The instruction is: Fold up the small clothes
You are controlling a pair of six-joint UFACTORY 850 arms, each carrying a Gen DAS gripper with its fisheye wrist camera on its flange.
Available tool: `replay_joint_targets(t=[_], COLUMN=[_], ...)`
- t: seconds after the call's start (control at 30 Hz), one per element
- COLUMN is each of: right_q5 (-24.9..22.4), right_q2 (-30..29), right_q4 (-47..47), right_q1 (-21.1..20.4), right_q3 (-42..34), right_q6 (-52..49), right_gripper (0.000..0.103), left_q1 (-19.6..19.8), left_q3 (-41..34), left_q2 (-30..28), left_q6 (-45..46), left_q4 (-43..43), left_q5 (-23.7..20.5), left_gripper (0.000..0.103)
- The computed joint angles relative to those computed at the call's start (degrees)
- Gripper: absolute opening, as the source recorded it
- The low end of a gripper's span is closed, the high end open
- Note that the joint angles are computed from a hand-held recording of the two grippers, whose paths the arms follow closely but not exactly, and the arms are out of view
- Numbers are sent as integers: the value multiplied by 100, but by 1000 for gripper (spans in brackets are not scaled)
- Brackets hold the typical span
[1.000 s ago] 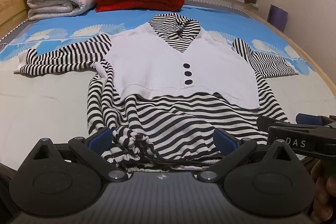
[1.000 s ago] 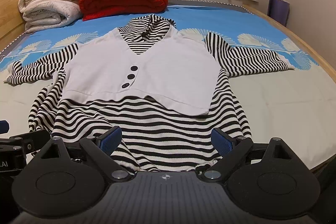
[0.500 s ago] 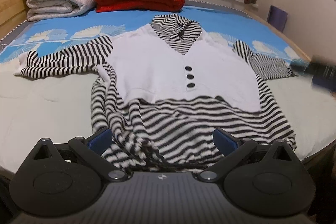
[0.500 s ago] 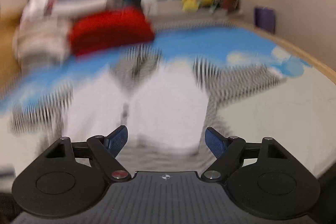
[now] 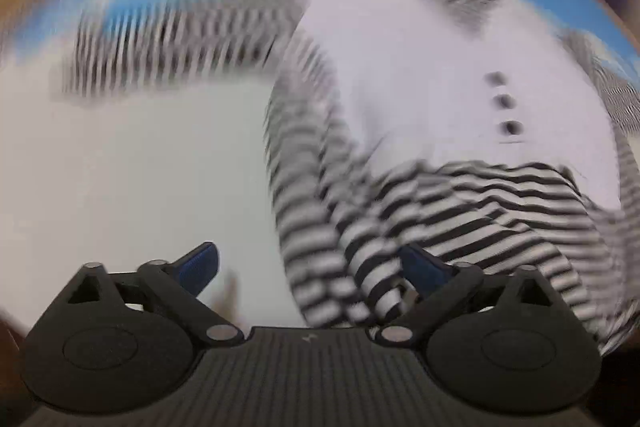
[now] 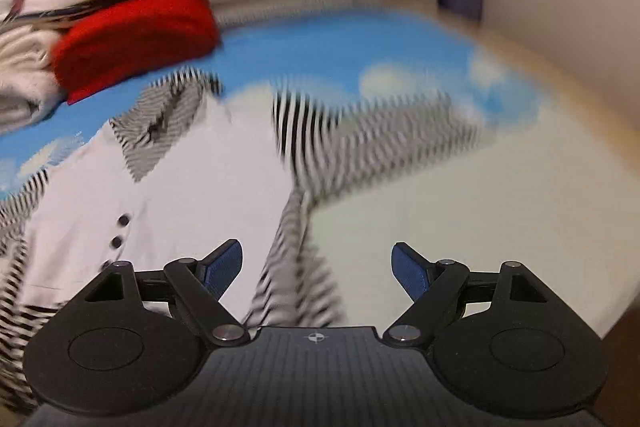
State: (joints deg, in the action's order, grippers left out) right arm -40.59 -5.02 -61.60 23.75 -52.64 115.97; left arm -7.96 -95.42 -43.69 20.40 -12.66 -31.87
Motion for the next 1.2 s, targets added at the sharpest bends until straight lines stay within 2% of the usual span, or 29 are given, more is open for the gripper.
replay_joint_targets(t=[0.03, 0.07, 0.17, 0.23, 0.27, 0.3, 0.33, 0.4, 0.43, 0.47, 0.5, 0.53, 0.57, 0.6, 0.63, 0.67, 0.7, 0.73, 0.77, 0.87, 0.9, 0.93, 1.0, 1.07, 1.13, 1.2], right_q5=[235, 357, 586, 709, 832, 903, 929, 933, 911, 943, 1048, 1204, 1152, 860, 328, -170, -428, -446, -224, 960, 1127, 1190, 1219, 1288, 1344, 1444], right_q2=[-10, -41, -285, -401, -454, -537, -578, -660, -659, -669, -644, -590, -558, -566, -586, -644, -634, -580, -510, -238, -239, -265, -337, -335, -299, -361], right_q4=[313, 608, 1788, 2333, 2713, 3032, 3301, 3689, 3762, 3804, 3824, 3776, 3590, 3265, 2839, 2625, 2483, 2543, 2719, 2859, 2841, 2870, 2966, 2883, 2841, 3092], right_q1=[-113, -191, -361, -405, -456, -481, -486, -554, -554, -557, -569, -572, -542, -493, -392, -324, -305, -322, -373, -474, -472, -456, -435, -440, -461, -501], right_q3=[41, 50, -85, -130, -140, -178, -173, -185, -170, -168, -142, -89, -98, -159, -229, -311, -300, -270, -211, 163, 181, 153, 63, 73, 103, 82], right_q6=[-13, -142, -1143, -1594, -1957, -2233, -2402, -2665, -2709, -2753, -2800, -2784, -2604, -2292, -1862, -1653, -1479, -1343, -1347, -1063, -1073, -1170, -1313, -1153, -1048, -1340], right_gripper=[83, 83, 82, 82, 82, 80, 78, 74, 66, 61, 46, 24, 14, 9, 3, 0, 0, 0, 0, 2, 11, 36, 61, 61, 61, 61], left_q1=[75, 113, 95, 77, 58, 39, 49, 115, 139, 173, 192, 216, 228, 235, 229, 236, 256, 275, 289, 309, 306, 296, 338, 391, 421, 386], left_q3=[-276, -462, -619, -647, -641, -524, -428, -340, -267, -181, -105, 13, 68, 186, 292, 332, 360, 373, 313, 198, 145, 120, 44, -69, -186, -253], left_q2=[-212, -363, -519, -563, -572, -500, -428, -359, -313, -248, -192, -98, -55, 37, 115, 149, 170, 184, 142, 58, 21, 1, -36, -103, -190, -251], left_q6=[-127, -237, -486, -630, -615, -509, -271, 144, 283, 388, 477, 676, 920, 1197, 1389, 1478, 1533, 1479, 1375, 918, 752, 542, 382, 435, 488, 469], left_q4=[-320, -484, -349, -117, -54, 11, -112, -552, -720, -791, -880, -1031, -1173, -1288, -1356, -1385, -1384, -1329, -1281, -948, -819, -723, -890, -1229, -1458, -1428], left_q5=[-402, -608, -594, -628, -594, -456, -427, -521, -553, -568, -596, -637, -677, -695, -670, -671, -656, -641, -646, -608, -590, -550, -567, -672, -843, -920], left_gripper=[98, 97, 91, 71, 68, 55, 37, 20, 12, 10, 8, 7, 7, 7, 7, 7, 7, 7, 7, 7, 13, 24, 30, 38, 64, 69])
